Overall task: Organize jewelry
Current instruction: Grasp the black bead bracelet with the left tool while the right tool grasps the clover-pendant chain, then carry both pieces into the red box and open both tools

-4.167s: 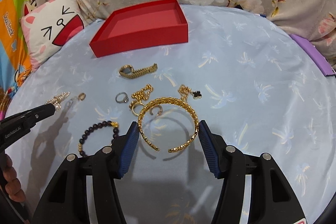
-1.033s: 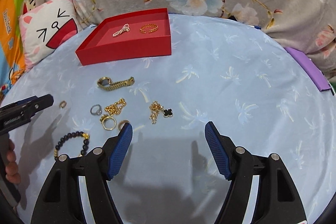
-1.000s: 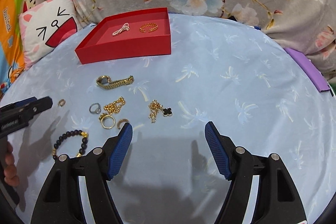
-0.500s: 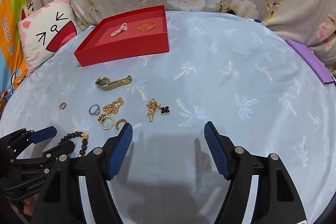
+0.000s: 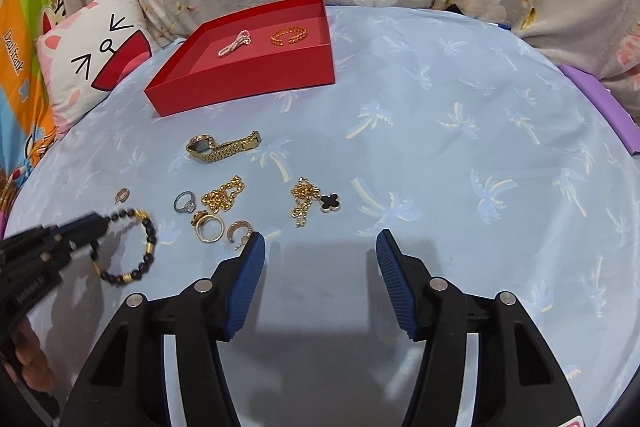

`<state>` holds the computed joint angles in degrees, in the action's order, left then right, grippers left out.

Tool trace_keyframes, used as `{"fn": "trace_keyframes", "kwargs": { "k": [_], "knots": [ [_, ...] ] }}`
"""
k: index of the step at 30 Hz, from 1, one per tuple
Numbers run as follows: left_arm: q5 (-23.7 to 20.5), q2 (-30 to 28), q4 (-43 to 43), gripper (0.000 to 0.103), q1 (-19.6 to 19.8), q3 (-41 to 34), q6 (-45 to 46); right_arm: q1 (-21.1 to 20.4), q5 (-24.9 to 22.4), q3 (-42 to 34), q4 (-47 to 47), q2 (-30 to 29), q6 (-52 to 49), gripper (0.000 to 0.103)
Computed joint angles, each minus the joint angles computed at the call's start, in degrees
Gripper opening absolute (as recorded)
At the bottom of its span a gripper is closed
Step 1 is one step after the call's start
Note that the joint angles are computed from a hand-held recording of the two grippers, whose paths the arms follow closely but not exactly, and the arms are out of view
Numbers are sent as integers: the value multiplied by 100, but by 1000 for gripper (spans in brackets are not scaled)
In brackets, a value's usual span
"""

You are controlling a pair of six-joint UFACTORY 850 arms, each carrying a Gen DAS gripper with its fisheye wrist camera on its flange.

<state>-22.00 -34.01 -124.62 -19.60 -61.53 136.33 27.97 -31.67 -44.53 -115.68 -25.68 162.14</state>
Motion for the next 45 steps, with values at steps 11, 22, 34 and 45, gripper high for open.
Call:
{"fn": "trace_keyframes", "kwargs": {
  "k": [11,22,34,45],
  "knots": [
    [-386,-237,35,7,256,-407,-306,-366,422,-402,-101,-260,-246,37],
    [-481,-414,314,7,343,-509,-557,-352,310,-759,531,-537,-1190,24],
    [-460,-464,414,7,335,-542,-606,-358,328,-603,60,-423,-663,13],
    [-780,-91,1173,7,409,-488,-1198,-276,169,-241,-378,228,-133,13]
  ]
}}
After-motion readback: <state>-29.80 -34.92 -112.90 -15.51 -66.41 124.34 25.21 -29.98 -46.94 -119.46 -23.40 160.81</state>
